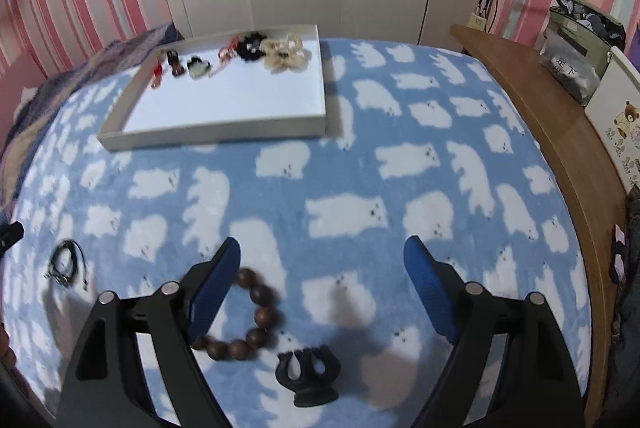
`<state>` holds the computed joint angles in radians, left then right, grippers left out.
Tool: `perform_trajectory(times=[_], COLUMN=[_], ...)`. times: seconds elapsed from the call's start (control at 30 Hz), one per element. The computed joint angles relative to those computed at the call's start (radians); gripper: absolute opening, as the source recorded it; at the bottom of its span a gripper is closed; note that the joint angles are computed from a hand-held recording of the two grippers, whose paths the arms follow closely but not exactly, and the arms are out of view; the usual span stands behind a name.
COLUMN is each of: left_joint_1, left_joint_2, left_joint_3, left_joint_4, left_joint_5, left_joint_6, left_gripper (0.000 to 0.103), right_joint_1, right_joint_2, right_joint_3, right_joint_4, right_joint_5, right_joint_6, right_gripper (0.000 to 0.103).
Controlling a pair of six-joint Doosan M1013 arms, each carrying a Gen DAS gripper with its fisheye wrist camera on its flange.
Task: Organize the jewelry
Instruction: 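Open both tools and lift them out of the tray over the blanket, then close the left tool on the black cord bracelet while the right tool grips the wooden bead bracelet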
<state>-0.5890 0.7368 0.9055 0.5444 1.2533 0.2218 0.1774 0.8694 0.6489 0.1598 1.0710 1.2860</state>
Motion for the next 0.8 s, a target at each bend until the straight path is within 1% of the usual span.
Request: perform_trajectory(times=[0.23, 0.43, 0.5, 0.53, 0.57, 0.63, 0.7, 0.8], left_joint_1=[0.006, 0.017, 0.018, 0.020, 0.023, 0.033, 0.038, 0.039], left_joint_2=[0.012, 0.026, 0.031, 0.034, 0.035, 0.032, 0.035, 0.047], left_joint_3=[0.009, 0.009, 0.007, 0.005, 0.007, 0.019, 0.023, 0.008], left_joint_4=[-0.059, -0.093, -0.085, -0.087, -0.096, -0.134, -0.159, -0.171], left_joint_5=[0.003, 0.000, 0.021, 0.034, 0.036, 0.020, 0.013, 0.024], left_joint_6=[0.019, 0.046, 0.049, 0.054, 0.058, 0.069, 0.079, 0.103], left_gripper=[0.100, 0.100, 0.099, 0.095, 0.088, 0.077, 0.076, 0.073], right_joint_1=[0.010, 0.019, 0.021, 0.021, 0.022, 0.023, 0.025, 0.032], right_joint_2=[-0.004, 0.011, 0.014, 0.016, 0.018, 0.023, 0.029, 0.034], right_joint_3=[0.037, 0.025, 0.023, 0.021, 0.019, 0.013, 0.006, 0.003], right_joint_4=[-0.027, -0.047, -0.053, -0.056, -0.061, -0.067, -0.073, -0.098], right_joint_5=[0.022, 0.049, 0.055, 0.058, 0.060, 0.068, 0.080, 0.091], right_joint_6=[-0.020, -0.024, -0.023, -0.022, -0.019, -0.012, -0.011, -0.012], right_gripper=[0.084, 0.084, 0.084, 0.084, 0.084, 0.084, 0.084, 0.084])
